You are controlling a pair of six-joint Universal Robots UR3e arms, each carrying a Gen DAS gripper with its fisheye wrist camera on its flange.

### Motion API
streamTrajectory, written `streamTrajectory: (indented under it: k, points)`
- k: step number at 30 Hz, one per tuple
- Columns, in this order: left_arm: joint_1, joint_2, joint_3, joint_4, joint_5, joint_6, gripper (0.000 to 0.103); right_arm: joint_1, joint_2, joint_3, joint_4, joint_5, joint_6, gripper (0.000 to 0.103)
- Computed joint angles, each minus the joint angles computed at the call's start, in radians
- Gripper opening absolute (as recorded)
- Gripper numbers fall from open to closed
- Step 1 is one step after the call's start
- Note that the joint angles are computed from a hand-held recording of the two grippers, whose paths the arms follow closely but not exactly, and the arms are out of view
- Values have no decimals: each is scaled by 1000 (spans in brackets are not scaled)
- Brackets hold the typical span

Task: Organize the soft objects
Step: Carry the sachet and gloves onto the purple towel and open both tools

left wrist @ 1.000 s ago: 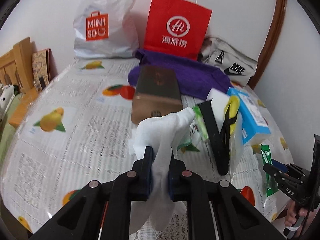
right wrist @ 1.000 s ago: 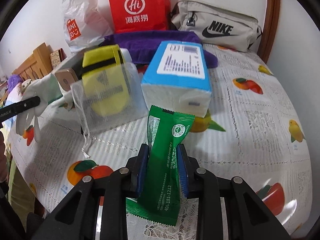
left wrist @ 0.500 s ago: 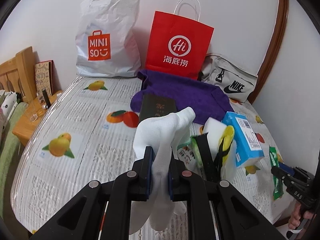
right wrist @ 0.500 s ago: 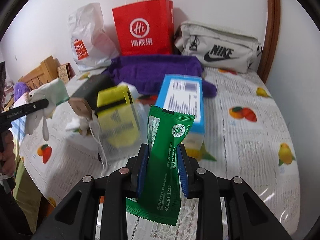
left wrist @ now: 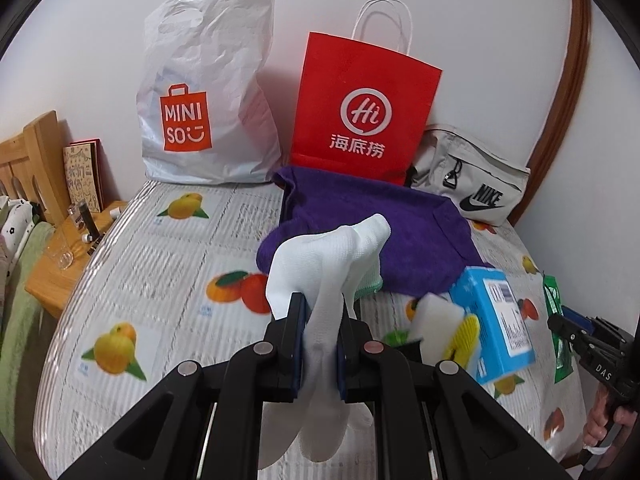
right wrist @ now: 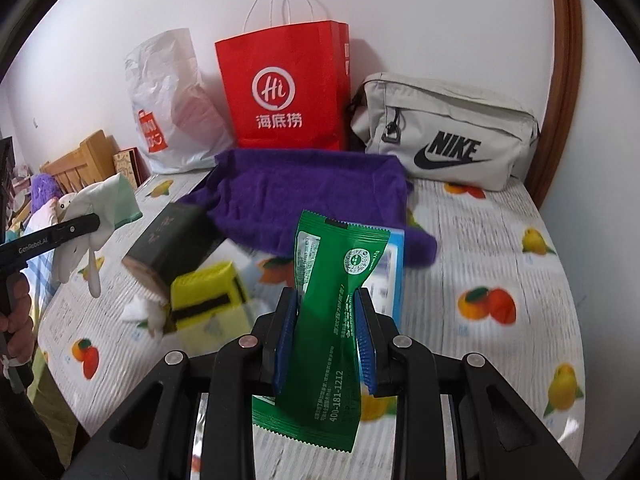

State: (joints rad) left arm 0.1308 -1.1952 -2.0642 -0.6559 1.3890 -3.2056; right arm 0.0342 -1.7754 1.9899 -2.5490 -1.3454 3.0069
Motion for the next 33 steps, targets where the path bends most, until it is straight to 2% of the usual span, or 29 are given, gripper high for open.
streamTrajectory:
  k: [7,14,18,33]
  points:
    - [13,-165,143,-6,-19,-13,13,-24,179,-160,-28,19,6,29]
    - [-5,-331,291,1,3,-28,13,-47,369,-340,-22,40,8,29]
    - [-7,-436,376,1,-22,-48,13,-45,476,-453,-13,41,13,29]
    - [-72,-841,839,-110,3,-74,13,1,820,-899,159,5,-5,29]
